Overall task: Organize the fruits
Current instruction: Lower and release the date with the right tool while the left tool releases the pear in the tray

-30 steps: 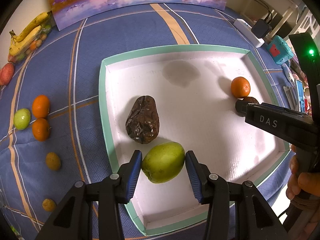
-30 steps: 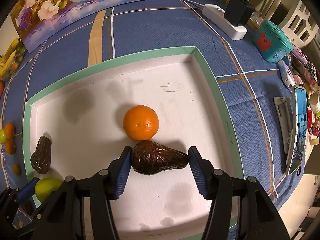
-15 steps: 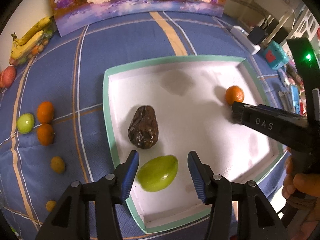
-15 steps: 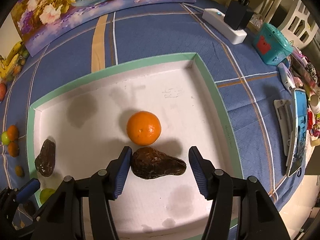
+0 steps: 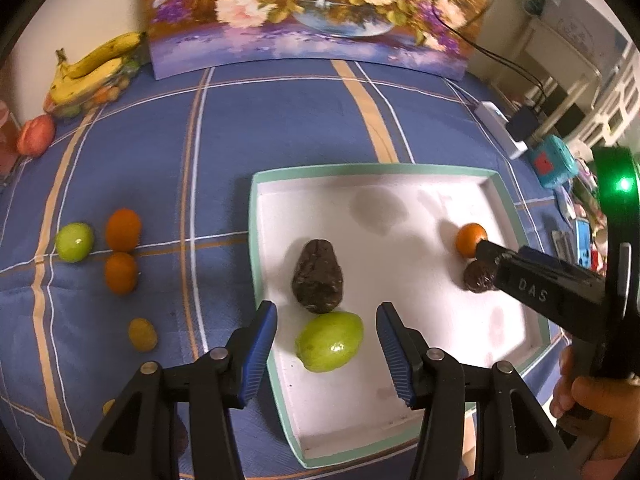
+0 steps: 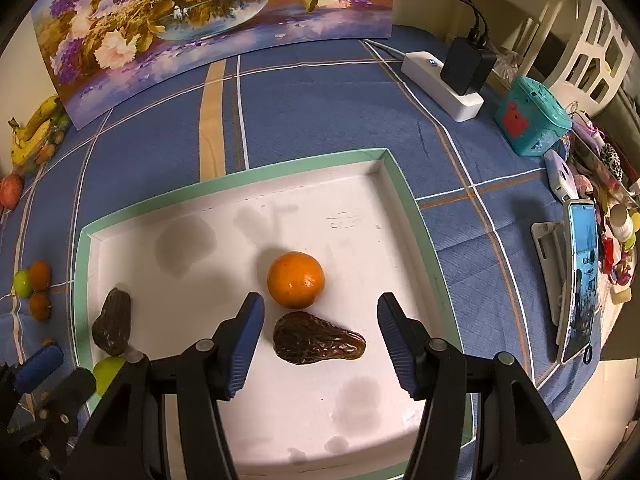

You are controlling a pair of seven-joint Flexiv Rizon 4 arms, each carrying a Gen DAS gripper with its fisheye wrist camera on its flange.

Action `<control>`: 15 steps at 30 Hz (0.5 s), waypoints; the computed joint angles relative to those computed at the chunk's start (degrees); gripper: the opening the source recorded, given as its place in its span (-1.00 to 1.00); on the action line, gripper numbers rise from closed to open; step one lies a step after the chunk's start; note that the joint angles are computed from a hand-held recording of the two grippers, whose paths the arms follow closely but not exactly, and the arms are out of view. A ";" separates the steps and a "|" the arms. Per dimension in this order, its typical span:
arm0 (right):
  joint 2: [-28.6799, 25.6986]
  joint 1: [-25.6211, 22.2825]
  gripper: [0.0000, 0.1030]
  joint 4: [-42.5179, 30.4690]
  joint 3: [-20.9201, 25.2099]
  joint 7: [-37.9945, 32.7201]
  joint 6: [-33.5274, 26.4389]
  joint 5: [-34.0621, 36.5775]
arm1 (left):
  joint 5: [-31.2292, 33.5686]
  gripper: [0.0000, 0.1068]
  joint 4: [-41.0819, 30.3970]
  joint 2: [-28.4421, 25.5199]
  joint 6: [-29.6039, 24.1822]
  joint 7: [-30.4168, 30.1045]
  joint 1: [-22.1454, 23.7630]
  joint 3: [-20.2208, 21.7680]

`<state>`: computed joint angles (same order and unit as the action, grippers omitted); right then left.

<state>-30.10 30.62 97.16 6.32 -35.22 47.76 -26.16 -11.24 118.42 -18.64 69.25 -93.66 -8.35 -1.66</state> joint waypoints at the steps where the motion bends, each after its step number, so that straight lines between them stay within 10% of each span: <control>1: -0.07 0.00 0.17 0.02 0.02 -0.03 0.05 0.03 | 0.16 0.04 -0.01 -0.03 0.09 -0.30 -0.05 0.21; 15: -0.72 0.05 0.42 0.04 -0.05 -0.47 1.56 0.10 | 6.53 0.42 -1.78 -0.82 -2.16 -8.78 -0.90 4.53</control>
